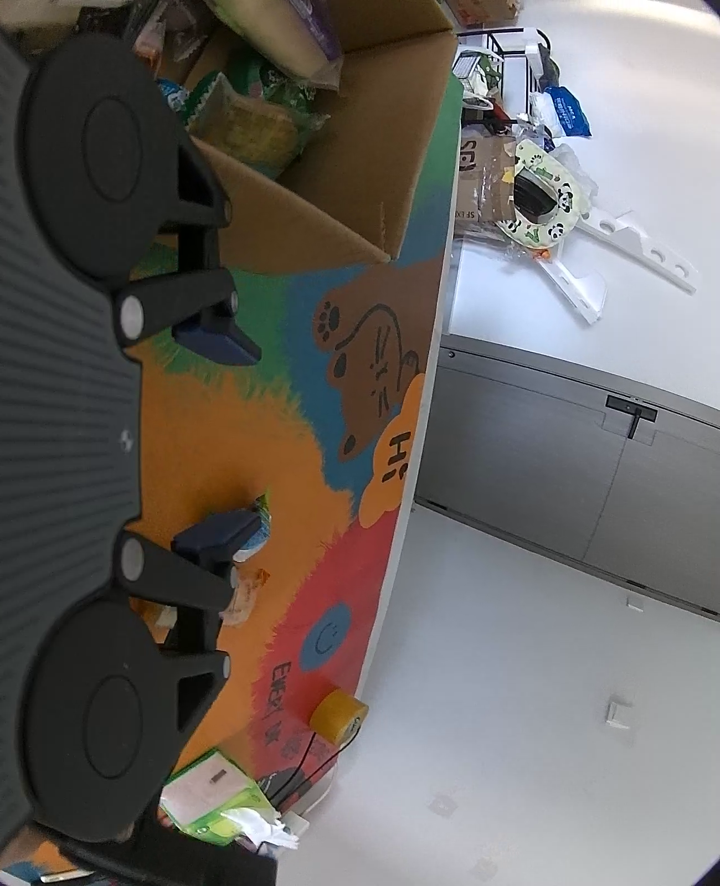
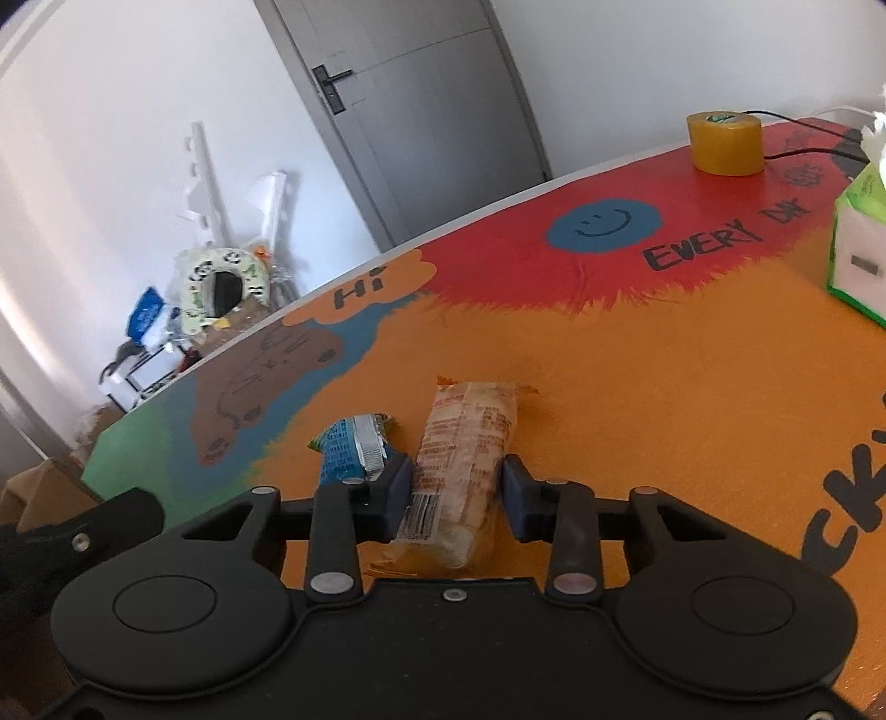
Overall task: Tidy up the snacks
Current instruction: 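Grasp the blue wrapped candy with the left gripper while the right gripper grasps the bread cake, then carry both snacks over the cardboard box and open both grippers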
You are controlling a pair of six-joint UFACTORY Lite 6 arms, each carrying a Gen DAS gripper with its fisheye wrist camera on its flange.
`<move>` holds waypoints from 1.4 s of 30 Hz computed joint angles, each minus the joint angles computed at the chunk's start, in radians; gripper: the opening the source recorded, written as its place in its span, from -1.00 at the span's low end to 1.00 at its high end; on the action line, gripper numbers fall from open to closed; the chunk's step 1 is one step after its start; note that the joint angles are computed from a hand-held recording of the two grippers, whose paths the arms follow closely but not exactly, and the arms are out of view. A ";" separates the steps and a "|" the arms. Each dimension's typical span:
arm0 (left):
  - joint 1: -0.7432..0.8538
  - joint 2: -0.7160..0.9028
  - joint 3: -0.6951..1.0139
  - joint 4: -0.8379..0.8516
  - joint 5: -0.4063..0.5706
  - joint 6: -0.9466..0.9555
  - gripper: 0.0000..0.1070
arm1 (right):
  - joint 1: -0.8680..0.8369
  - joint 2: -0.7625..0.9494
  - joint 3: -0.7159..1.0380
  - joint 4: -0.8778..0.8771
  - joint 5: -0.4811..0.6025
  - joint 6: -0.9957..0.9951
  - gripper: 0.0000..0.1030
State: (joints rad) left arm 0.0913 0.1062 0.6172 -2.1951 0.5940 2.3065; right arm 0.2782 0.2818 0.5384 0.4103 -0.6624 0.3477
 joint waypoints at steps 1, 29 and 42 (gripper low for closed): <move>-0.012 0.000 0.002 -0.010 -0.008 0.004 0.09 | -0.006 -0.014 -0.019 -0.009 -0.007 0.006 -0.32; -0.412 0.307 0.213 -0.769 -0.129 0.577 0.14 | -0.228 -0.263 -0.325 -0.104 -0.056 -0.051 -0.25; -0.374 0.240 0.124 -0.691 -0.083 0.530 -0.36 | -0.155 -0.317 -0.382 -0.047 -0.086 -0.061 -0.33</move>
